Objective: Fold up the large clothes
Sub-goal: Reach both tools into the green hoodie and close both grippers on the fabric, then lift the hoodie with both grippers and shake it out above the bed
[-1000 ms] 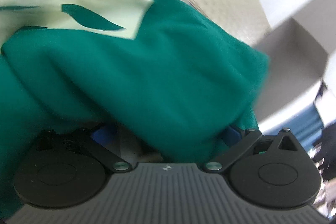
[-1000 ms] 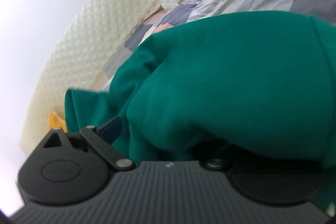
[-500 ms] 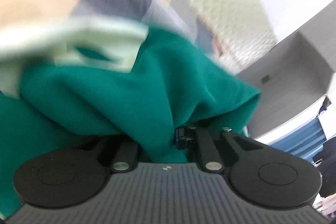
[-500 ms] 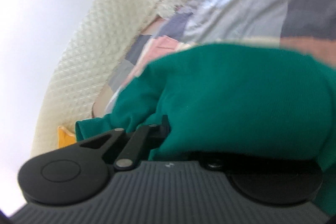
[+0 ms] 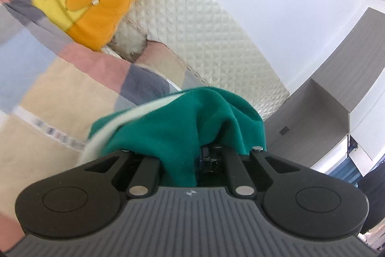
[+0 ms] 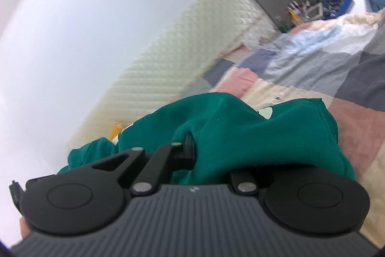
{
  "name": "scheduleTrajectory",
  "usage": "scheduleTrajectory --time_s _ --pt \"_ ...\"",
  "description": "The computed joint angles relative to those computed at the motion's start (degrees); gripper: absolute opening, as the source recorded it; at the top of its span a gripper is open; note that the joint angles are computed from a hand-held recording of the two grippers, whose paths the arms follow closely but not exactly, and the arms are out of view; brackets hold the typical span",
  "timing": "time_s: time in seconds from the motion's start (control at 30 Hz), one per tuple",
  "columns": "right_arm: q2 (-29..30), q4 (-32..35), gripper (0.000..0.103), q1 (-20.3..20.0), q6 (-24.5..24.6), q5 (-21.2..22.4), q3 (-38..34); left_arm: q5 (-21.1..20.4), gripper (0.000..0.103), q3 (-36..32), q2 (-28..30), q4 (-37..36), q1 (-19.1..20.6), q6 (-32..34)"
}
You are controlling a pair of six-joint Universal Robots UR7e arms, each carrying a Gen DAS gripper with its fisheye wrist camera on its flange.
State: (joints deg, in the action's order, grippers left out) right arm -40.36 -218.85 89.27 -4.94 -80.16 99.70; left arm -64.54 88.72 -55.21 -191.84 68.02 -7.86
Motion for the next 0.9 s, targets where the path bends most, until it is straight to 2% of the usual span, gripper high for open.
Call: scheduleTrajectory --time_s 0.13,0.23,0.33,0.43,0.5,0.63,0.83,0.9 --pt "-2.6 -5.3 0.009 0.0 -3.0 3.2 7.0 1.6 0.011 11.0 -8.8 -3.5 -2.2 0.0" --pt "-4.0 -10.5 0.009 -0.3 -3.4 8.0 11.0 3.4 0.011 19.4 -15.7 -6.8 -4.6 0.9" --pt "-5.5 -14.5 0.009 -0.9 -2.5 13.4 14.6 4.1 0.011 26.1 -22.4 -8.9 -6.7 -1.3" --pt "-6.8 -15.7 0.009 -0.6 -3.0 14.6 16.6 6.9 0.011 31.2 -27.7 -10.0 -9.3 -1.7" --pt "-7.4 -14.0 0.009 -0.2 -3.3 13.3 16.9 9.1 0.011 32.4 -28.9 -9.3 -9.7 -1.9" --pt "-6.3 -6.3 0.009 0.7 -0.8 7.7 13.3 12.0 0.012 32.2 -26.5 -7.8 -7.5 -5.6" --pt "-1.5 7.0 0.01 0.9 0.6 -3.5 5.0 14.7 0.012 26.3 -16.7 -6.9 -1.6 -7.0" --pt "0.0 10.4 0.01 1.1 0.4 -7.8 2.9 13.8 0.015 24.1 -14.0 -6.6 0.7 -6.1"
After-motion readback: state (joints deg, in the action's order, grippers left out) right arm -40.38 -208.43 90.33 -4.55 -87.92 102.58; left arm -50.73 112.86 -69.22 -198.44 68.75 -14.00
